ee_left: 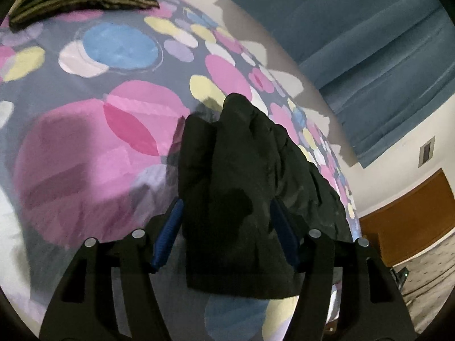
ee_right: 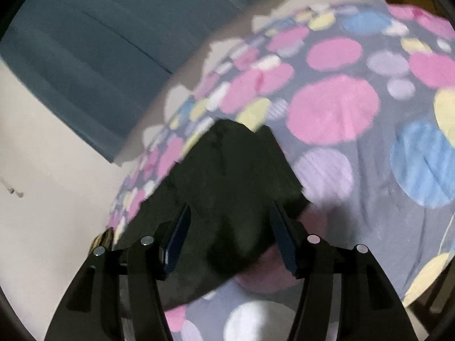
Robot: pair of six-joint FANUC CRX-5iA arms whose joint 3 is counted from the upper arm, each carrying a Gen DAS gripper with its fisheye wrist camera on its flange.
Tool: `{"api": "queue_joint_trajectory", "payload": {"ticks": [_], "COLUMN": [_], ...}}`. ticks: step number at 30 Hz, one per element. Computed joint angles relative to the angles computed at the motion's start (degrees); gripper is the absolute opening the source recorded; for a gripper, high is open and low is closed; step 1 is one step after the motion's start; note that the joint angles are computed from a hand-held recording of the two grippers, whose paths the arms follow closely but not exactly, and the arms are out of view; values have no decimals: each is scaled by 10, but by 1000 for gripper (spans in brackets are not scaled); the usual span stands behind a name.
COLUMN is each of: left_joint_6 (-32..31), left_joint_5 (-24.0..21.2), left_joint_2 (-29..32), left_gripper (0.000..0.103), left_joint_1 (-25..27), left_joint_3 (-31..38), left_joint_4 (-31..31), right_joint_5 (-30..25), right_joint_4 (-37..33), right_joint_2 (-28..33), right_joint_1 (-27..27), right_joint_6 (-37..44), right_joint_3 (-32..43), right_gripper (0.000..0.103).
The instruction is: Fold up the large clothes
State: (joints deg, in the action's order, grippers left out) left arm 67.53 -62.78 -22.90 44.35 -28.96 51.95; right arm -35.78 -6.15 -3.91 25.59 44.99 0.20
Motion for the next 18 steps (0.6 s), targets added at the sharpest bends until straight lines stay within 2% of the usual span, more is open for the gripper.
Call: {"api": "queue_joint_trajectory", "payload": {"ticks": [1,4,8,12,16,18], "left_joint_6": [-3,-14,-30,-32,-27,-29], "left_joint_5": [-1,-1,0,-7,-9,-12], "left_joint_2": [8,28,50,64,70,76], "left_gripper": [63,63,63,64,64,67], "left_joint_1": [-1,-6,-16,-12,-1,4], "left_joint_3": [3,14,31,41,45,51], "left_joint_4": [2,2,-7,-9,-12,-17], "right_joint_5": [-13,-103,-237,-323,-381,-428], "right_joint_4": [-34,-205,-317,-349,-316,-295], "right_joint_2": [9,74,188,297,371,409], "right_joint_1": [-3,-22,-24,-4,25,35], "right_joint_6": [42,228,335,331,301,277], "right_joint_3": [24,149,314,456,551,598], "right_gripper": [62,64,65,65,65,69]}}
